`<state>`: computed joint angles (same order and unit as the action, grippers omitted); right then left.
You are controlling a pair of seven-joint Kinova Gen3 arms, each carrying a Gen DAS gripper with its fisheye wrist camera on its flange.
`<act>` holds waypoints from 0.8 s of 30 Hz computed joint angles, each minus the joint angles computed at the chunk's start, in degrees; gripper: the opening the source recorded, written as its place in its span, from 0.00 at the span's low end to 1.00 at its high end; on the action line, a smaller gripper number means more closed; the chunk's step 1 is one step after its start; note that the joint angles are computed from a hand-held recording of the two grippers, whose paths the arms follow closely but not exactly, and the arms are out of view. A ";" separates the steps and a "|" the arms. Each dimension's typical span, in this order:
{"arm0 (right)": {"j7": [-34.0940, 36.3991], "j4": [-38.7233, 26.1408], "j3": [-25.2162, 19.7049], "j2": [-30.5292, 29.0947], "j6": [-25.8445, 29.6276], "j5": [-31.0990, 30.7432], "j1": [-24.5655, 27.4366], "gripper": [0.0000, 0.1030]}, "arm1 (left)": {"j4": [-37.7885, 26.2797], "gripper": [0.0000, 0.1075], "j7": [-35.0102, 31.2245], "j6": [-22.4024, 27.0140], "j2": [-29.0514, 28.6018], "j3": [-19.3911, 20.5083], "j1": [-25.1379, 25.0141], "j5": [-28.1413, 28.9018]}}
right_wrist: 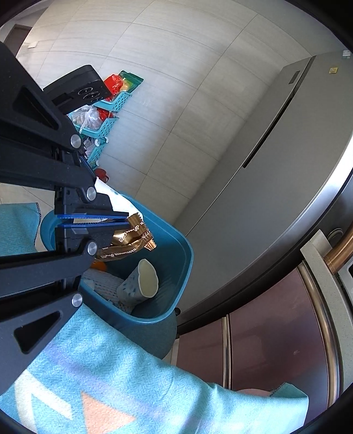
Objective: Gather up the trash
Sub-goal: 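Open both tools to drop the cup and wrapper into the bin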
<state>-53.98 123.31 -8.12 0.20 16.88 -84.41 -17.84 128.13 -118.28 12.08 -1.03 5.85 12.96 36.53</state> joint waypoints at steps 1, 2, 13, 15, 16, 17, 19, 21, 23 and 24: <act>-0.45 -0.13 0.04 0.20 0.08 0.46 0.01 0.02 | 0.07 0.03 -0.61 0.02 0.08 -0.17 -0.04 0.55; -0.68 -0.21 0.07 0.37 0.20 0.72 0.06 0.02 | -0.02 0.03 -0.29 -0.02 0.26 -0.05 -0.07 0.24; -8.81 -2.21 -0.68 2.23 1.06 8.88 0.50 0.04 | -0.60 0.03 6.90 -0.83 2.47 1.49 -1.06 -6.42; -10.28 -2.45 -0.98 2.42 0.97 10.32 0.66 0.04 | -0.90 0.04 7.91 -0.99 3.10 2.11 -1.46 -7.26; -10.46 -2.45 -1.10 2.46 1.00 10.47 0.83 0.04 | -1.09 0.04 8.98 -1.06 3.43 2.24 -1.45 -8.30; -10.71 -2.40 -1.25 2.51 0.79 10.63 0.90 0.04 | -1.24 0.04 9.96 -1.15 3.70 2.44 -1.51 -9.15; -11.09 -2.27 -1.52 2.43 0.61 10.91 1.04 0.05 | -1.26 0.04 12.37 -1.51 4.03 2.47 -1.27 -11.31; -11.01 -2.15 -1.67 2.42 0.39 10.95 1.14 0.04 | -1.23 0.04 12.15 -1.66 4.11 3.48 -2.18 -11.02; -11.86 -2.06 -1.71 2.20 0.20 11.96 1.07 0.05 | -1.06 0.05 9.73 -1.62 4.00 4.59 -3.47 -8.59; -13.16 -2.14 -1.74 2.08 -0.09 13.41 0.84 0.06 | -0.78 0.06 8.08 -1.77 3.77 5.08 -4.03 -6.95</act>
<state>-67.14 121.16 -9.86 2.28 16.79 -71.00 -17.00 127.35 -110.19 10.31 2.74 10.93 8.93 29.58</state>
